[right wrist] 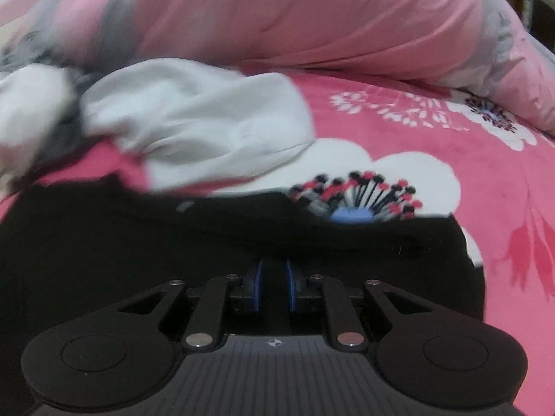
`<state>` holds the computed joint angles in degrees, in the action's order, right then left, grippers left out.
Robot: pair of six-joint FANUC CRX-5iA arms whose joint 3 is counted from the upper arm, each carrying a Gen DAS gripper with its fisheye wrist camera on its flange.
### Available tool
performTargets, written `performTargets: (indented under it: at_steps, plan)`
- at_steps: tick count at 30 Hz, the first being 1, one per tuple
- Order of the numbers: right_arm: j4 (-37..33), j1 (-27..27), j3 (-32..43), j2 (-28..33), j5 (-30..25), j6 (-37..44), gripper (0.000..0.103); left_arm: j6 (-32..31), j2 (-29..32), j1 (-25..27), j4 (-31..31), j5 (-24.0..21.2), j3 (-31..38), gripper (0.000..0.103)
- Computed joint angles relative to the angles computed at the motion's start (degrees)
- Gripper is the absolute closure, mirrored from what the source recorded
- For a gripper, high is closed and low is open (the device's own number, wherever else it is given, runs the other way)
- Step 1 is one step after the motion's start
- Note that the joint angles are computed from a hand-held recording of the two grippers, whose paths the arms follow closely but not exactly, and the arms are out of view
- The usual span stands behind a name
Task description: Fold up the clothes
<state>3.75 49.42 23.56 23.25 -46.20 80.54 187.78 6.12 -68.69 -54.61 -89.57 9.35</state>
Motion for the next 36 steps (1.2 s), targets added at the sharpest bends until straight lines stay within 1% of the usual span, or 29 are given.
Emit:
performTargets:
  at_steps: [1,4,5,7,8,9,10,11,12,14,15,16,19,20,22,23,24,26,27,30,32,35,36]
  plan:
    - [-0.5,-0.4,1.3,1.2,1.0,-0.9,0.089,0.1,-0.1,0.0,0.0,0.2,-0.1,0.061]
    - [5.9,-1.0,0.6,2.0,6.2,-9.5,0.088,0.4,-0.3,0.1,0.1,0.5,-0.4,0.061]
    - [5.0,-1.9,0.1,1.3,7.0,-10.5,0.087,0.4,-0.3,0.1,0.0,0.5,-0.4,0.061]
    - [2.7,-4.0,-0.4,0.0,8.5,-12.1,0.080,0.5,-0.4,0.1,0.0,0.6,-0.5,0.060]
    - [1.6,-5.0,-0.6,-0.6,9.1,-13.0,0.066,0.5,-0.4,0.1,0.0,0.6,-0.5,0.060]
    - [1.5,-5.9,-1.8,-1.7,9.8,-13.9,0.050,0.5,-0.4,0.1,0.0,0.6,-0.5,0.060]
    - [1.4,-6.7,-3.0,-2.7,10.3,-14.9,0.046,0.4,-0.4,0.1,0.1,0.6,-0.5,0.060]
    - [2.6,-7.1,-4.3,-3.4,10.9,-16.0,0.045,0.4,-0.4,0.1,0.1,0.6,-0.5,0.060]
    - [2.1,-7.9,-4.9,-3.9,10.9,-15.6,0.045,0.5,-0.5,0.1,0.1,0.8,-0.6,0.059]
    - [-6.0,-10.0,-2.0,-3.2,7.2,-10.0,0.046,0.6,-0.7,0.2,0.0,1.0,-0.8,0.059]
    - [-10.8,-11.2,0.2,-2.4,4.3,-6.7,0.046,0.8,-0.7,0.2,0.0,1.2,-0.9,0.059]
    - [-12.7,-11.7,1.4,-1.9,2.6,-5.2,0.046,0.9,-0.8,0.2,0.0,1.3,-1.0,0.059]
    - [-9.8,-11.1,1.9,-0.6,1.4,-6.5,0.046,1.4,-1.1,0.2,-0.2,1.7,-1.4,0.058]
    - [-9.8,-11.1,2.4,-0.1,0.9,-6.5,0.046,1.6,-1.2,0.2,-0.2,1.8,-1.5,0.058]
    - [-9.9,-11.2,3.4,0.9,0.0,-6.5,0.048,2.1,-1.4,0.2,-0.3,2.1,-1.8,0.058]
    - [-10.7,-11.3,3.8,1.2,0.1,-5.8,0.061,2.2,-1.4,0.2,-0.3,2.2,-1.9,0.058]
    - [-10.7,-11.2,3.5,1.1,0.8,-5.1,0.079,2.3,-1.5,0.2,-0.4,2.3,-1.9,0.058]
    - [-9.9,-10.8,2.4,0.5,2.6,-4.4,0.096,2.4,-1.5,0.3,-0.4,2.3,-2.0,0.058]
    - [-9.1,-10.5,1.5,0.0,3.8,-4.4,0.099,2.3,-1.5,0.3,-0.4,2.3,-2.0,0.058]
    - [-5.4,-9.4,-3.2,-2.6,10.6,-5.5,0.100,2.4,-1.5,0.3,-0.5,2.4,-2.0,0.058]
    - [-5.2,-9.5,-5.0,-3.8,14.5,-6.5,0.100,2.6,-1.5,0.2,-0.6,2.4,-2.1,0.058]
    - [-6.6,-9.8,-6.3,-4.7,18.7,-5.6,0.100,2.7,-1.5,0.2,-0.6,2.3,-2.1,0.058]
    - [-8.7,-10.1,-6.1,-4.8,19.3,-3.8,0.100,2.7,-1.6,0.2,-0.6,2.3,-2.2,0.058]
